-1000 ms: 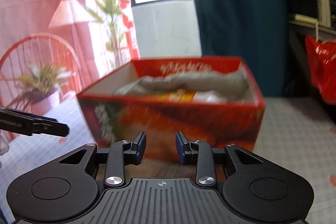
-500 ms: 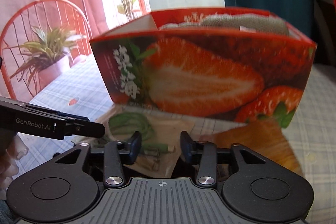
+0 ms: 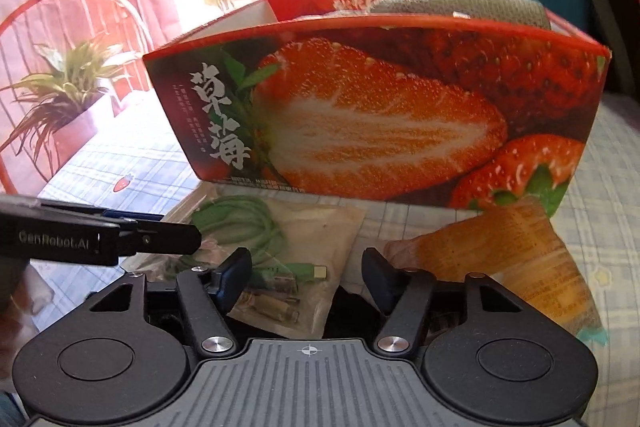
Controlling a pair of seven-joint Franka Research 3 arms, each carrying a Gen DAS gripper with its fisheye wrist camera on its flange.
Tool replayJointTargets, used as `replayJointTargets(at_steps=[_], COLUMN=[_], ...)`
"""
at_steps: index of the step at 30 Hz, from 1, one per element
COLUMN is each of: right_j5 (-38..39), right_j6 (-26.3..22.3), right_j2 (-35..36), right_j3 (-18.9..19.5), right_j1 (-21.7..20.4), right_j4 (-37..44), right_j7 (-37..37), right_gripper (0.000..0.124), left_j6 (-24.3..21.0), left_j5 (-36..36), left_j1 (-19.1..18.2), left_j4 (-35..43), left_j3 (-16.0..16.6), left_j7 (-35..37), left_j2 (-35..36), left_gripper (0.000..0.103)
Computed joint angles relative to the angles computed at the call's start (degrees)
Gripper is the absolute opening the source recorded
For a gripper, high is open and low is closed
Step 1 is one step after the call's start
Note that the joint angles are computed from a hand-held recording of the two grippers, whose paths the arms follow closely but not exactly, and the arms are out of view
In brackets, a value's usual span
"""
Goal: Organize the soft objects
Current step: 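Move both open grippers down to the clear bag of green cable, then close both grippers on the green cable bag and lift it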
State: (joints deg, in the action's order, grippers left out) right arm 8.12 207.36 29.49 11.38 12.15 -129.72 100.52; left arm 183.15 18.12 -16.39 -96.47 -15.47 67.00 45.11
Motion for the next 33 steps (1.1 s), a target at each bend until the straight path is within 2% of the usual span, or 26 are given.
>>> replayJointTargets(at_steps=[1, 3, 6, 9, 13, 16, 18, 21, 23, 24, 26, 33], right_j5=[0.0, -0.59, -0.92, -1.35, -5.27, -8.11, -9.96, -11.2, -10.1, -10.53, -12.24, -16.44], right_j6=[-1.29, -2.88, -2.88, -2.14, -2.34, -1.91, -1.22, 0.79, 1.43, 1.75, 2.43, 5.97], right_j2=[-0.48, -1.02, -0.88, -0.19, 1.24, 2.3, 3.2, 4.23, 3.66, 3.54, 3.43, 1.77], right_j3=[0.54, 1.72, 2.06, 2.07, 4.82, 6.87, 7.61, 7.89, 6.08, 5.85, 6.23, 5.94], right_j1=[-0.57, -1.88, -2.21, -2.19, -5.78, -8.61, -9.74, -10.15, -7.86, -7.7, -8.48, -8.74], right_j4=[-0.06, -0.3, -0.26, 0.27, 1.53, 2.15, 2.52, 2.72, 2.38, 2.18, 1.75, -1.01], right_j7=[0.83, 2.37, 3.25, 3.74, 6.15, 8.52, 9.65, 11.58, 11.11, 11.07, 11.75, 13.93], right_gripper=[0.058, 0.059, 0.059, 0.054, 0.05, 0.048, 0.047, 0.039, 0.036, 0.033, 0.03, 0.026], left_j6=[0.71, 1.3, 0.87, 0.89, 0.47, 1.27, 1.94, 2.65, 3.08, 3.23, 3.68, 6.76], left_j5=[-0.29, -0.04, 0.88, 0.33, -0.24, -0.76, -1.36, -1.27, -0.56, -0.31, 0.09, 1.51], left_j1=[-1.66, -1.96, 0.66, 2.76, 4.3, 5.44, 4.52, 4.18, 4.79, 4.99, 5.49, 6.42], left_j4=[-0.54, -1.29, -1.76, -2.0, -1.16, -0.6, -0.08, 0.0, -0.79, -1.2, -2.18, -7.61], left_j3=[2.05, 2.56, -0.27, -2.31, -4.04, -5.36, -4.5, -4.26, -4.65, -4.73, -4.95, -4.72], left_j7=[-1.07, -1.45, -0.02, 0.15, 0.36, 0.31, -0.71, -1.52, -1.35, -1.37, -1.46, -3.12], left_j2=[-0.62, -1.19, -1.07, -0.66, 0.62, 1.82, 2.21, 2.29, 1.81, 1.54, 0.91, -2.75], left_gripper=[0.038, 0.033, 0.033, 0.037, 0.048, 0.049, 0.049, 0.042, 0.031, 0.03, 0.024, 0.021])
